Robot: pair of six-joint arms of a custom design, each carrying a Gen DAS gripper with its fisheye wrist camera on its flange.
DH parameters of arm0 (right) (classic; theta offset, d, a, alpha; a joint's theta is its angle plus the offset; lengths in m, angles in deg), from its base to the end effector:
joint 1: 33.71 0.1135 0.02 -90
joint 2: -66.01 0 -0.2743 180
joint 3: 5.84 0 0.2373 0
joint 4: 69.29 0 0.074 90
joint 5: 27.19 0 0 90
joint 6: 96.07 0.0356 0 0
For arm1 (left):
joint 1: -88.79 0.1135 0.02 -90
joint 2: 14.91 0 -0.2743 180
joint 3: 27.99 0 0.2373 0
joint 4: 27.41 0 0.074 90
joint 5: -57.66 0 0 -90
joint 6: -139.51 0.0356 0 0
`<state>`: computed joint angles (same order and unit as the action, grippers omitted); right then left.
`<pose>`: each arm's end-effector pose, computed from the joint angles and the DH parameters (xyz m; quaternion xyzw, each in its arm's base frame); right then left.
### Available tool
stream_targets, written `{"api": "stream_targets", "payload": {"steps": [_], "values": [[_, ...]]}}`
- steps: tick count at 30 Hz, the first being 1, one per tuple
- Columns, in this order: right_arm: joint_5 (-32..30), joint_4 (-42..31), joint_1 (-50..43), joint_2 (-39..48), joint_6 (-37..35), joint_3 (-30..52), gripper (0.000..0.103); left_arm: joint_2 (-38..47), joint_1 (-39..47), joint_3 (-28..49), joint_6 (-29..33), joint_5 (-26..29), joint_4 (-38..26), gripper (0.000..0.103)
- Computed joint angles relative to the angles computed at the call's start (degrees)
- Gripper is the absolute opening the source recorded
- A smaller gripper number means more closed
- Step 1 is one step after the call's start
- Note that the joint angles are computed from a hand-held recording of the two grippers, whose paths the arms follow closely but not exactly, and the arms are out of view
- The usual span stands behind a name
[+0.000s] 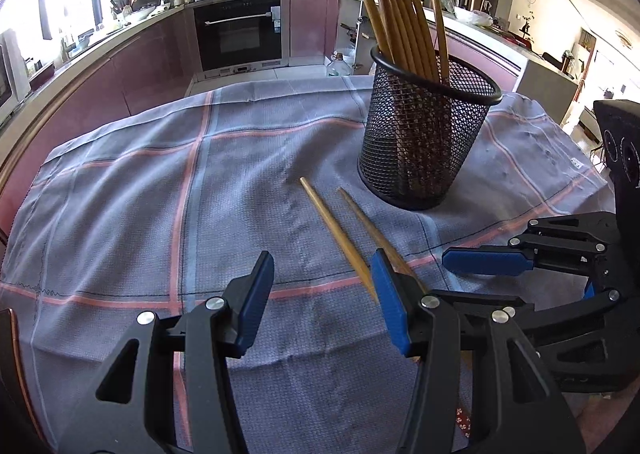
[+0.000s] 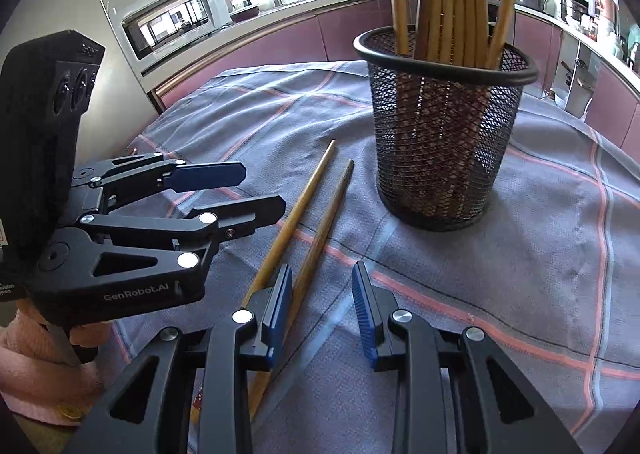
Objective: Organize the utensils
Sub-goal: 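Move both tools back toward the last two chopsticks on the cloth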
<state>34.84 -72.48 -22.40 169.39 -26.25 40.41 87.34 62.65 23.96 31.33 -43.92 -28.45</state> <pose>0.2561 0.0682 0.0894 -0.3141 0.8860 0.2137 0.2658 0.2705 -0.1248 0.1140 0.0318 0.9389 -0.0361 0.3409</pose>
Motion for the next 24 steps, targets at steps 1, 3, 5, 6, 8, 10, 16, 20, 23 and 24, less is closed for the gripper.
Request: {"api": "stream_targets", "payload": {"steps": [1, 3, 5, 6, 8, 10, 16, 20, 23, 24], "values": [[0.4, 0.2, 0.0, 0.0, 0.1, 0.0, 0.028, 0.8, 0.0, 0.8, 0.0, 0.2, -0.5, 0.050], [0.5, -0.1, 0.3, 0.2, 0.2, 0.5, 0.028, 2.3, 0.0, 2.5, 0.0, 0.7, -1.4, 0.048], [0.9, -0.1, 0.7, 0.5, 0.2, 0.9, 0.028, 3.2, 0.4, 3.2, 0.0, 1.6, -1.7, 0.046], [1.1, 0.0, 0.9, 0.7, 0.2, 1.1, 0.028, 3.9, 0.7, 4.0, -0.1, 2.2, -2.4, 0.044], [1.8, 0.4, 1.6, 1.0, 0.6, 1.4, 0.028, 4.7, 1.2, 4.8, 0.2, 3.5, -2.6, 0.040], [2.1, 0.8, 2.1, 1.4, 1.0, 1.7, 0.028, 5.1, 1.2, 5.2, 0.4, 3.5, -2.9, 0.034], [3.4, 2.1, 3.0, 1.4, 1.3, 1.4, 0.028, 5.1, 1.7, 5.2, 0.4, 5.5, -3.1, 0.019], [3.9, 2.5, 3.4, 1.7, 1.4, 1.5, 0.026, 4.8, 1.4, 4.5, -0.4, 5.5, -2.8, 0.015], [4.0, 2.8, 3.8, 2.2, 2.0, 1.8, 0.024, 4.7, 1.2, 4.2, -1.1, 5.3, -2.7, 0.014], [4.0, 2.9, 3.8, 2.3, 2.1, 1.8, 0.023, 4.7, 1.1, 4.3, -1.3, 5.1, -2.8, 0.014]]}}
